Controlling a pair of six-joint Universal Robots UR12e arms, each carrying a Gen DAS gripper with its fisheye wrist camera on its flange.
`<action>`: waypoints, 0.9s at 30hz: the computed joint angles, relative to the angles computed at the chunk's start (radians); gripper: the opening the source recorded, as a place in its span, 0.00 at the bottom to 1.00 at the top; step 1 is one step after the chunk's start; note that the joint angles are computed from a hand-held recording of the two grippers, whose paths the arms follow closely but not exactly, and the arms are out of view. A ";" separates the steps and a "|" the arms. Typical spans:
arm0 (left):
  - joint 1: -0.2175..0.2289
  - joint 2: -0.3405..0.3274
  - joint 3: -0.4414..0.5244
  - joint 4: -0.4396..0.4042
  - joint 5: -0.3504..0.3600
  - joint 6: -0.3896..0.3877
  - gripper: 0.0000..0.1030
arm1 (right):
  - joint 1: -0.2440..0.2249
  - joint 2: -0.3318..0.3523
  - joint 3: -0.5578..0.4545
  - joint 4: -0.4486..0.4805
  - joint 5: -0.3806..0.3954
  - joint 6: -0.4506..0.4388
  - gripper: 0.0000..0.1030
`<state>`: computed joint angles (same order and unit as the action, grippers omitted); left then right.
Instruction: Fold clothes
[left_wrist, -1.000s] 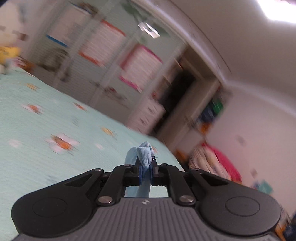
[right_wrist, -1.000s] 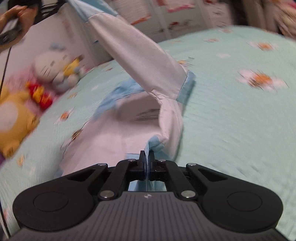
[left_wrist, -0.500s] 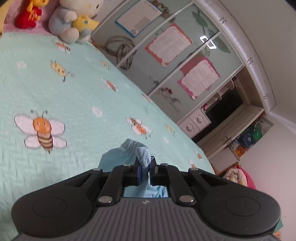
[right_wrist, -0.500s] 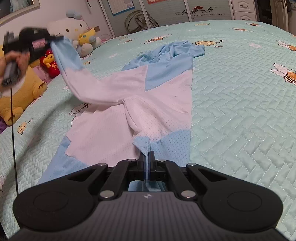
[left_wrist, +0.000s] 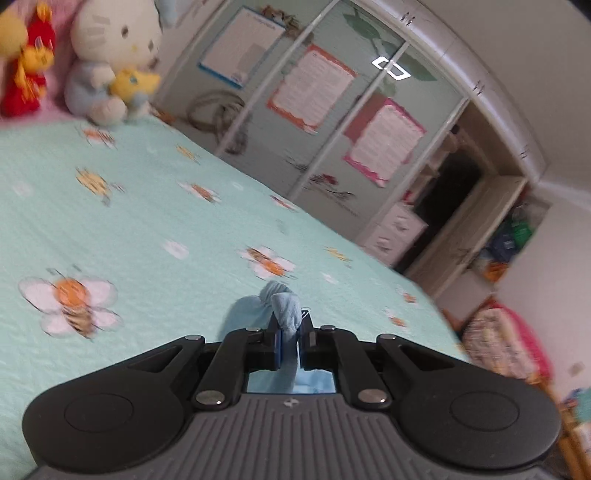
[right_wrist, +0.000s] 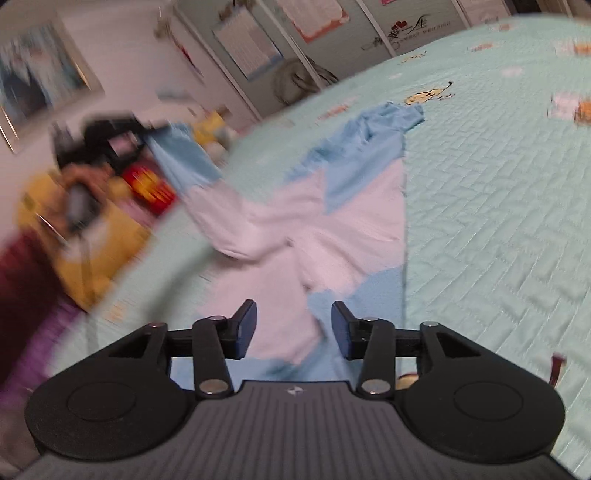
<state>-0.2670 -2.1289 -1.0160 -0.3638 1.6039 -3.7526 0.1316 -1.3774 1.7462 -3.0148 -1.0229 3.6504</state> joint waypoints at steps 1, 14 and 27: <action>0.002 0.003 -0.005 -0.008 0.012 -0.007 0.06 | -0.016 -0.003 0.018 -0.054 0.040 0.053 0.45; 0.085 0.158 -0.324 -0.018 0.027 -0.475 0.55 | -0.036 -0.217 0.186 0.206 -0.117 -0.091 0.53; 0.043 0.301 -0.613 0.199 -0.501 -0.422 0.57 | -0.010 -0.235 0.254 0.092 -0.108 -0.041 0.44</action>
